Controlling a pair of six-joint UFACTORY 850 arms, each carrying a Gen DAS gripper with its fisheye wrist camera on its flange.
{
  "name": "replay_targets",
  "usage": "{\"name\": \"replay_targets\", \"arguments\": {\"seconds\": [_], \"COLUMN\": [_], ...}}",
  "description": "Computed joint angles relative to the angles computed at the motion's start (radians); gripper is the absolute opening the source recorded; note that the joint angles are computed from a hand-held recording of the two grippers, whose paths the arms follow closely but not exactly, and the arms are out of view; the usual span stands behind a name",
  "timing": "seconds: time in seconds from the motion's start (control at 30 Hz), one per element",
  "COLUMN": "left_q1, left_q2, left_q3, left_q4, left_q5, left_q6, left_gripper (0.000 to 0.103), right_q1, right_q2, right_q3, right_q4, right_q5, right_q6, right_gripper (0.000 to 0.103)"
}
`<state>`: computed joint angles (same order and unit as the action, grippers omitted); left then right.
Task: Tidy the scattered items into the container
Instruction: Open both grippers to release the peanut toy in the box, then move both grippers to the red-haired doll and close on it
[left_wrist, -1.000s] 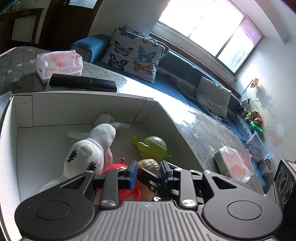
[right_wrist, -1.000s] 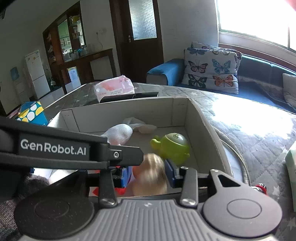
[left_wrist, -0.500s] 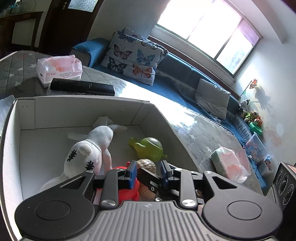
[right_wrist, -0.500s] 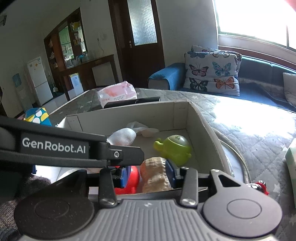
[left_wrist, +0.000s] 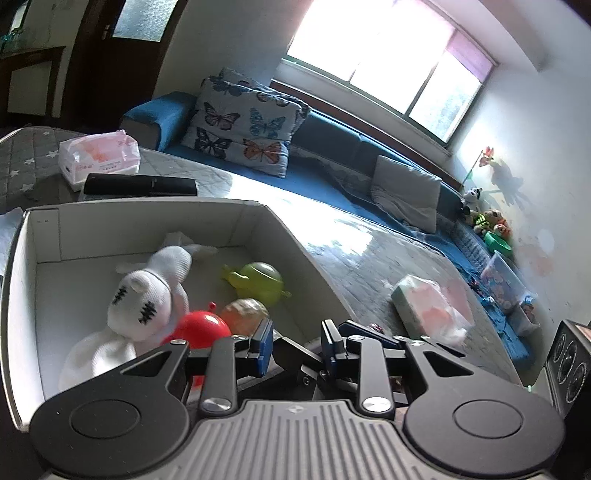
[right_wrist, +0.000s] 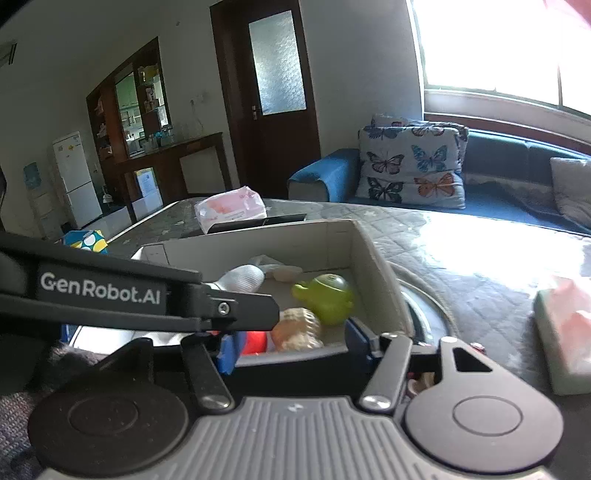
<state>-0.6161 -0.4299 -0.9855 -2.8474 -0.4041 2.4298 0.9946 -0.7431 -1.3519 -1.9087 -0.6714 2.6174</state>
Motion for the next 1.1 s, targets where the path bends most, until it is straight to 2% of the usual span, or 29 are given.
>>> {"name": "replay_targets", "arguments": {"seconds": [0.1, 0.17, 0.3, 0.43, 0.57, 0.77, 1.1], "left_q1": [-0.018, -0.03, -0.05, -0.065, -0.08, -0.096, -0.097], "left_q2": [0.012, 0.015, 0.017, 0.007, -0.007, -0.042, -0.115], "left_q3": [0.018, 0.028, 0.042, 0.042, 0.035, -0.002, -0.094], "left_q4": [-0.014, -0.022, -0.006, 0.025, 0.048, 0.069, 0.148], "left_q5": [-0.004, -0.008, -0.013, -0.012, -0.009, 0.011, 0.055], "left_q6": [0.02, 0.031, 0.02, -0.013, -0.033, -0.056, -0.142], "left_gripper": [0.031, 0.031, 0.031, 0.031, 0.031, 0.031, 0.031], "right_q1": [0.014, 0.026, 0.044, 0.063, 0.085, 0.092, 0.032], "right_q2": [0.021, 0.034, 0.056, 0.074, 0.079, 0.075, 0.085], "right_q3": [0.038, 0.064, 0.112, 0.148, 0.172, 0.195, 0.231], "right_q4": [0.002, 0.01, 0.018, 0.051, 0.097, 0.126, 0.091], "right_q5": [-0.023, -0.043, -0.072, -0.099, -0.153, -0.198, -0.112], "right_q6": [0.02, 0.03, 0.053, 0.034, -0.006, 0.007, 0.064], "right_gripper": [0.067, 0.077, 0.08, 0.089, 0.103, 0.103, 0.103]}}
